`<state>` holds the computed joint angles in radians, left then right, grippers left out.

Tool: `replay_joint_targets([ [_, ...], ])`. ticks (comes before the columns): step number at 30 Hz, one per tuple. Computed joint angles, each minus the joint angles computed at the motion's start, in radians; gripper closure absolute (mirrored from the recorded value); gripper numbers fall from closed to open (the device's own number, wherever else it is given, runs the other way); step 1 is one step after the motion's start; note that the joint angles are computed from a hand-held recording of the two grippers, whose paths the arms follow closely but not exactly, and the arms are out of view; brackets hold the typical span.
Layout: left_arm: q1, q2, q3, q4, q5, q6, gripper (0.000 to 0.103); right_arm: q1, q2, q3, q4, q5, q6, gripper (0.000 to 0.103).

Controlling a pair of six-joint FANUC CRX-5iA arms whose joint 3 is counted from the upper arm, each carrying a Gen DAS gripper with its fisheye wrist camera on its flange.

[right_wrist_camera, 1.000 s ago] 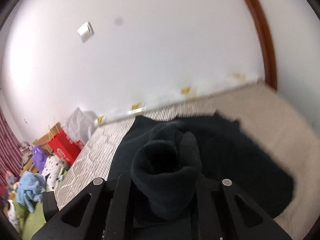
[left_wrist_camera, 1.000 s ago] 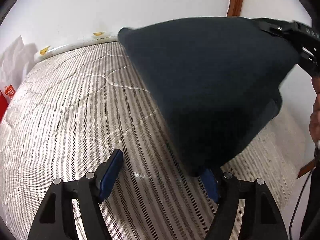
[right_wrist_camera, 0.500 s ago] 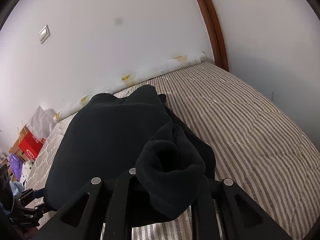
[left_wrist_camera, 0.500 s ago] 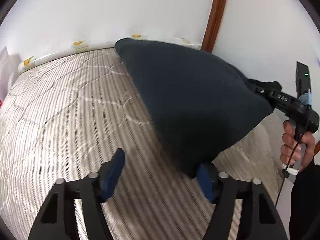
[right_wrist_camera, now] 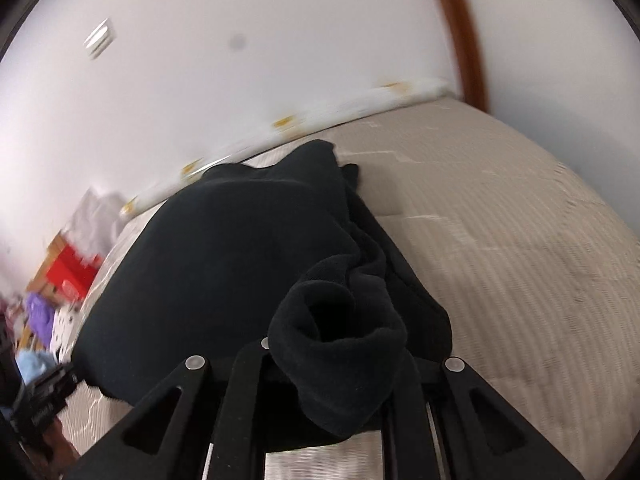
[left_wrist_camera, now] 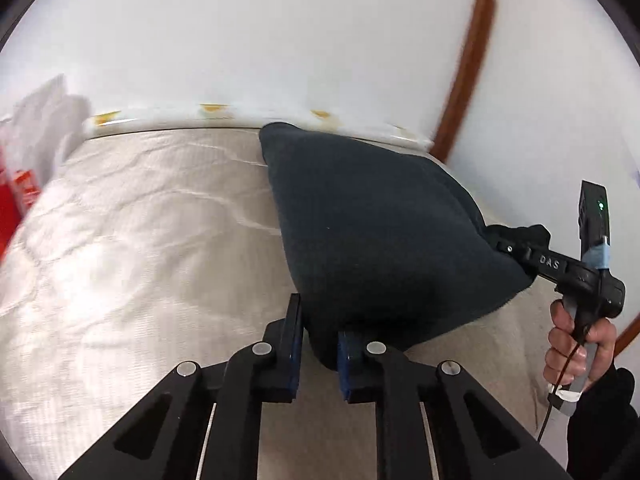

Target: Fold small clothes

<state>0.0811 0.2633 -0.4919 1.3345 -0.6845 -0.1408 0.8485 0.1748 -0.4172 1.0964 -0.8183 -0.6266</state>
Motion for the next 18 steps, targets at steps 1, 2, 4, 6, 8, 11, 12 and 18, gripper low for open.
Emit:
replay_joint_targets([
  [1,0.022,-0.002,-0.004,0.006,0.006,-0.011,0.089,0.0,0.02,0.023,0.008,0.018,0.006,0.091],
  [2,0.047,-0.001,-0.002,-0.004,0.01,-0.009,0.089,-0.003,0.041,0.045,0.023,0.047,0.006,0.091],
  [4,0.08,-0.002,-0.009,-0.01,0.019,-0.008,0.089,-0.007,0.077,0.087,0.039,0.093,0.014,0.091],
  [6,0.107,-0.001,-0.013,-0.013,0.031,-0.001,0.089,-0.001,0.115,0.135,0.046,0.122,0.032,0.091],
  [8,0.127,0.001,-0.025,-0.01,0.03,-0.002,0.088,0.015,0.135,0.164,0.055,0.109,0.045,0.091],
  [11,0.103,-0.007,-0.051,0.022,0.065,-0.006,0.088,0.035,0.116,0.149,0.091,0.087,0.016,0.091],
  [12,0.088,-0.013,-0.064,0.05,0.082,-0.031,0.088,0.037,0.094,0.122,0.133,0.088,-0.013,0.091],
  [18,0.073,-0.051,-0.097,0.025,0.099,-0.049,0.083,0.056,0.108,0.157,-0.01,0.006,0.144,0.091],
])
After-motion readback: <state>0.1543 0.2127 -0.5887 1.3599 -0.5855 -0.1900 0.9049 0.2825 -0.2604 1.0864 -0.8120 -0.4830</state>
